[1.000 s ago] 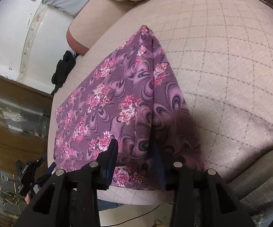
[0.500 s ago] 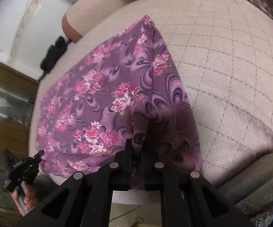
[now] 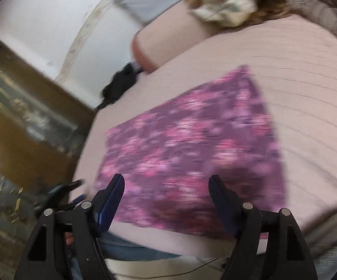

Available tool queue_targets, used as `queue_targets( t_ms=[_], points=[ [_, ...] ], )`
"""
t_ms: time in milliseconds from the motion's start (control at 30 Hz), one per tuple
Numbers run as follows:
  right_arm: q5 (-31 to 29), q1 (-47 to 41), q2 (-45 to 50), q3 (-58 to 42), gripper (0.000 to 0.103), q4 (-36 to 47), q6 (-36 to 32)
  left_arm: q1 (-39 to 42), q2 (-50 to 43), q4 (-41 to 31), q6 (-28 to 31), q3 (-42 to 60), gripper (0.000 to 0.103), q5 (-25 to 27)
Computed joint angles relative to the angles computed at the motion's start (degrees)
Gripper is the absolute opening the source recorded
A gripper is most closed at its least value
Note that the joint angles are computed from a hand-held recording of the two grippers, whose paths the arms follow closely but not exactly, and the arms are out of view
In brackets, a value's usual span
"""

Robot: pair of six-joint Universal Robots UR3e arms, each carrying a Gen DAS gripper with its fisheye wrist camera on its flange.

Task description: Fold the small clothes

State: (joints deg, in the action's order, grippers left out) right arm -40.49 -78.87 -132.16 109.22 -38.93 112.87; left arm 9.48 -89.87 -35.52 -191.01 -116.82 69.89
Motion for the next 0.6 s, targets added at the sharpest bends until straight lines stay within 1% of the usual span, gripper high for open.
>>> queue_targets(
  t_ms=[67,100,167,200,233,267,300,333,367,400,433,467,533,600],
  points=[
    [3.7,11.3,6.0,-0.8,0.08,-10.3,10.0,-0.5,-3.1,-0.8,2.3,1.7,0.076,-1.3],
    [5.8,17.3,9.4,-1.2,0.08,-17.1,16.0,-0.7,-4.2,-1.4,3.1,2.4,0.076,-2.3],
    [6.6,29.0,16.4,-1.9,0.08,-33.3,30.3,0.5,-5.0,-1.7,4.6,1.2,0.076,-6.1],
    [6.8,35.0,22.0,-4.2,0.08,-40.5,36.2,1.0,-5.2,-1.7,5.0,0.6,0.076,-7.4],
    [5.9,39.5,25.8,-6.3,0.08,-45.9,41.1,1.6,-5.3,-1.4,5.5,0.0,0.075,-8.1],
    [5.0,43.1,28.8,-7.9,0.08,-50.2,44.6,1.8,-5.3,-1.9,5.6,0.1,0.072,-8.4],
    [3.6,47.9,34.1,-12.0,0.08,-55.0,48.7,2.5,-5.1,-2.1,5.2,-0.3,0.06,-8.8],
    [3.0,50.4,37.3,-14.6,0.08,-56.6,50.6,3.7,-4.8,-2.2,4.8,-1.1,0.052,-10.0],
    [2.7,52.5,39.7,-16.6,0.08,-57.7,52.5,5.1,-4.3,-3.3,5.3,-1.9,0.036,-11.9],
    [2.2,55.2,44.1,-20.5,0.08,-58.7,54.8,7.2,-4.6,-6.5,6.2,-2.3,0.022,-16.4],
    [1.7,57.4,47.5,-23.6,0.08,-59.9,56.9,8.6,-5.0,-8.7,7.1,-2.6,0.017,-18.8],
    [1.0,59.2,50.7,-27.4,0.08,-59.4,57.9,9.1,-6.0,-9.5,7.1,-2.7,0.016,-20.4],
    [-0.6,63.5,59.1,-39.4,0.08,-54.1,59.0,10.4,-5.3,-10.4,7.5,-3.6,0.013,-22.1],
    [-3.9,68.2,67.6,-51.4,0.08,-50.8,61.8,11.4,-3.9,-10.4,7.6,-5.1,0.012,-23.4]
  ],
)
